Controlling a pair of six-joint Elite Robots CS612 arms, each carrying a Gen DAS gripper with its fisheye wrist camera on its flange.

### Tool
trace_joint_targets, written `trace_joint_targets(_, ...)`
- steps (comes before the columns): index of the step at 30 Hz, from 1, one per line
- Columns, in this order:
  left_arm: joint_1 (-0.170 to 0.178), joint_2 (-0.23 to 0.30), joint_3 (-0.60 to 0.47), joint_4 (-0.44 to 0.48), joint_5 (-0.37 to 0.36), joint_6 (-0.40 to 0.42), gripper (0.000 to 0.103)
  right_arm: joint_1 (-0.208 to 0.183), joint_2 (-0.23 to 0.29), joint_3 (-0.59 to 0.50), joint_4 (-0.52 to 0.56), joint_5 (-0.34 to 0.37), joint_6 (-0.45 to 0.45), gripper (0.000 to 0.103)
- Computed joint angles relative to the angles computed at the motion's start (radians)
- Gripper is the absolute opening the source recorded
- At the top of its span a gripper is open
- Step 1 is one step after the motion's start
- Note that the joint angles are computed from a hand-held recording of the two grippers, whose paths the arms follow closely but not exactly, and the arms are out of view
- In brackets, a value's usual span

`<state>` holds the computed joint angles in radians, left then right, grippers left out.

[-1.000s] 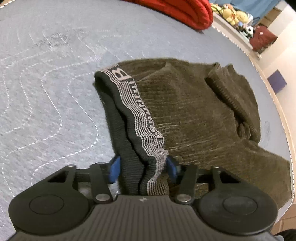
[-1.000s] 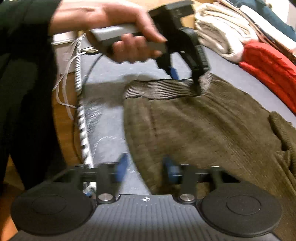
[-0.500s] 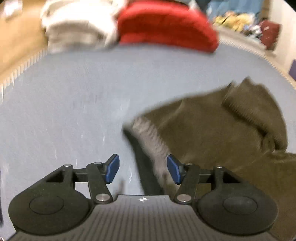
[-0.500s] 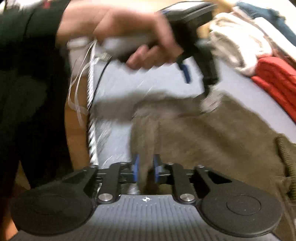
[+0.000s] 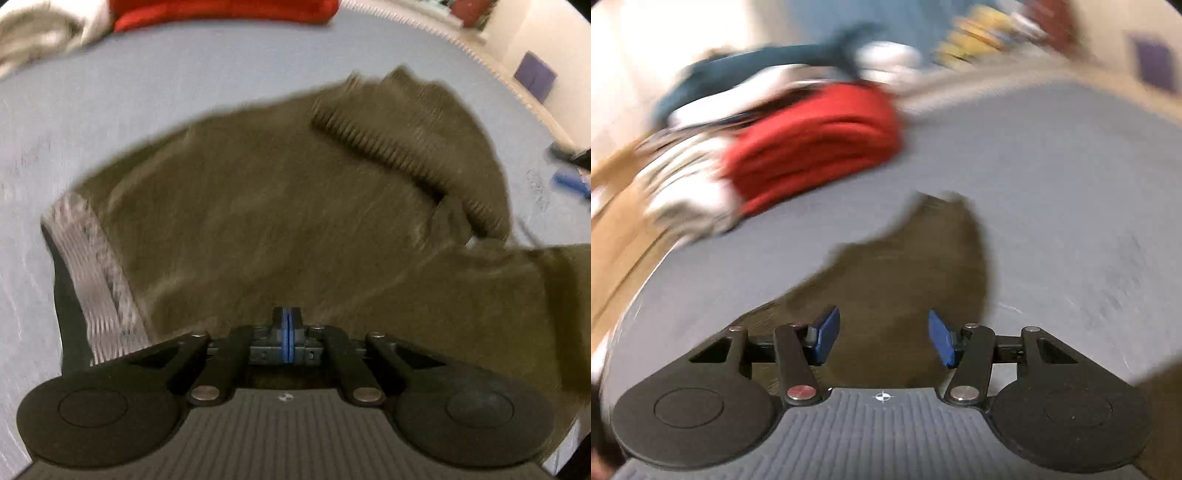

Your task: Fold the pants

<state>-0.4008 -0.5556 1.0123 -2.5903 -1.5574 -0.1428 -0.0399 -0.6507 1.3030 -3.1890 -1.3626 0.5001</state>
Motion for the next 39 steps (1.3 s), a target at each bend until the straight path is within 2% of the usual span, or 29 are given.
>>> trace_joint_targets(2,-0.003,-0.002,0.002,-0.051,-0.005,-0.006,0.01,-0.013,0.022,-0.026,0.067,0.016,0.133,0.056)
trace_joint_targets(4,-0.012,-0.004,0.0,-0.061,0.006,-0.015,0.014,-0.023,0.045,-0.052,0.111,0.056,0.214,0.056)
trace_joint_targets(10,-0.024,0.004,-0.028,-0.067,-0.007,-0.036,0.019,-0.021,0.101,-0.128,0.185,0.106,0.278,0.056)
trace_joint_targets(11,-0.026,0.004,-0.03,-0.077,-0.011,-0.039,0.019,-0.019,0.1,-0.126,0.197,0.105,0.287,0.051)
trace_joint_targets(12,-0.028,0.008,-0.036,-0.091,-0.018,-0.041,0.019,-0.015,0.101,-0.128,0.21,0.093,0.293,0.03)
trace_joint_targets(15,-0.033,0.02,-0.035,-0.176,-0.043,-0.042,0.019,-0.011,0.092,-0.102,0.163,0.073,0.31,0.002)
trace_joint_targets(17,-0.032,0.036,-0.045,-0.23,-0.074,-0.047,0.019,0.005,0.076,-0.081,0.109,0.012,0.221,0.003)
trace_joint_targets(19,-0.03,0.055,-0.065,-0.263,-0.133,-0.058,0.019,0.011,0.072,-0.067,0.01,0.019,0.131,0.002)
trace_joint_targets(21,-0.026,0.073,-0.08,-0.316,-0.201,-0.066,0.019,0.009,0.074,-0.06,-0.116,0.097,0.046,0.002)
trace_joint_targets(23,-0.022,0.089,-0.096,-0.359,-0.274,-0.059,0.029,-0.004,0.087,-0.073,-0.196,0.261,0.001,0.002)
trace_joint_targets(25,-0.019,0.104,-0.11,-0.4,-0.344,-0.045,0.063,-0.01,0.096,-0.086,-0.221,0.366,-0.016,0.002)
trace_joint_targets(27,-0.023,0.11,-0.111,-0.419,-0.356,-0.01,0.066,-0.011,0.103,-0.096,-0.207,0.398,0.021,0.002)
trace_joint_targets(30,-0.033,0.116,-0.111,-0.417,-0.303,0.011,0.066,-0.021,0.114,-0.106,-0.202,0.447,0.111,0.002)
trace_joint_targets(33,-0.033,0.135,-0.137,-0.418,-0.325,-0.014,0.066,-0.025,0.114,-0.104,-0.201,0.48,0.13,0.002)
trace_joint_targets(36,-0.038,0.143,-0.146,-0.422,-0.317,0.011,0.065,-0.027,0.123,-0.111,-0.203,0.527,0.179,0.002)
trace_joint_targets(38,-0.041,0.142,-0.143,-0.422,-0.294,0.034,0.041,-0.024,0.125,-0.115,-0.184,0.545,0.162,0.002)
trace_joint_targets(39,-0.046,0.139,-0.14,-0.401,-0.258,0.054,0.023,-0.022,0.125,-0.115,-0.176,0.553,0.149,0.002)
